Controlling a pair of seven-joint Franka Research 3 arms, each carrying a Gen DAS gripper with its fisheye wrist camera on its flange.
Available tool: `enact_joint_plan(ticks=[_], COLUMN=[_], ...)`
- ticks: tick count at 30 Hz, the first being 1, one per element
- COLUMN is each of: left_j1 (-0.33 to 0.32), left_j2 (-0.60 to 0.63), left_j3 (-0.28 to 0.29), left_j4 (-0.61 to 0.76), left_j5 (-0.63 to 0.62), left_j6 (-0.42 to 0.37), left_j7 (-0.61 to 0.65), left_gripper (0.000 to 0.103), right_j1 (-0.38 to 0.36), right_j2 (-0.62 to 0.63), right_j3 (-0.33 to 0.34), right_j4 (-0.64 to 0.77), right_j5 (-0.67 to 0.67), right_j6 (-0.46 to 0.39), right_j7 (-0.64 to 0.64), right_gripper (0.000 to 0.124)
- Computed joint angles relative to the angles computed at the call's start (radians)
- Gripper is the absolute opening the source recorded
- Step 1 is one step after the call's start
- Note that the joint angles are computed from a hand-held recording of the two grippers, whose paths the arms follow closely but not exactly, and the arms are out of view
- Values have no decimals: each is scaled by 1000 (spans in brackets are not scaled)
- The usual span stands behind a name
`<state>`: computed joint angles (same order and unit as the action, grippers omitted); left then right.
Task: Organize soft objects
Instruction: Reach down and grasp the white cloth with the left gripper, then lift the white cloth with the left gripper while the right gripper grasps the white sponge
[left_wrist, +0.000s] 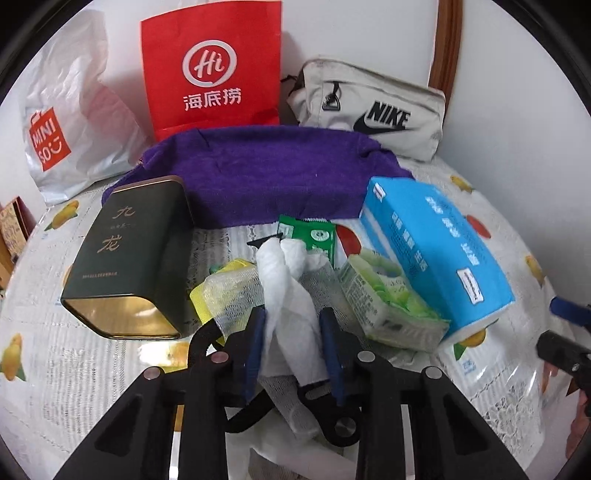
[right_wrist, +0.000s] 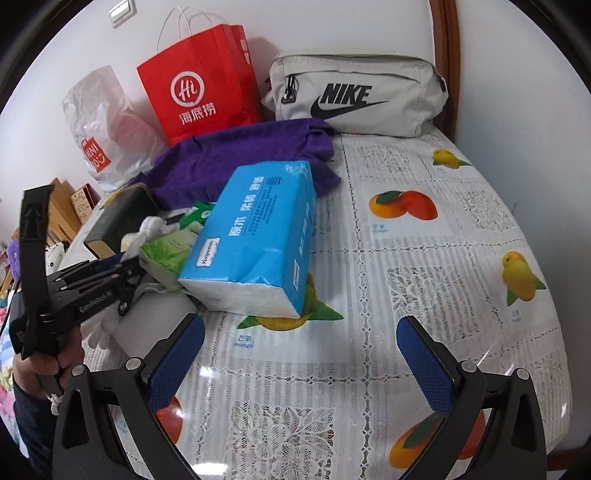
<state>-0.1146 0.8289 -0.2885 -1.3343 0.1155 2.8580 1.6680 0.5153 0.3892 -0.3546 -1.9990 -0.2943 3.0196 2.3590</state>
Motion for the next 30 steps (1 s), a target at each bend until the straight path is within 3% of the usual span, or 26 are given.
enact_joint_plan(ticks=[6,11,16,23,30], left_j1=[6,51,30,39,140], left_j2=[9,26,20,29,34], left_j3=[3,-56,-28,-42,-165], left_j4=[-53,-42,-45,-36,-71], left_j5=[26,14,26,16,-34], left_j6=[130,119,124,108,146], left_j7=[-4,9,-10,-13,54], left_gripper=[29,29,29,29,23], right_j1=[-15,-4,-17,-29,-23], right_j2=[22,39,48,52,47], right_j3=[21,13,30,44,40], right_j4=[28,51,68,73,56], right_j5=[28,28,40,58,66], right_j6=[-8,-27,-44,-36,-22], right_j7=[-24,-29,-32,-52,-61], right_gripper=[103,103,103,103,103])
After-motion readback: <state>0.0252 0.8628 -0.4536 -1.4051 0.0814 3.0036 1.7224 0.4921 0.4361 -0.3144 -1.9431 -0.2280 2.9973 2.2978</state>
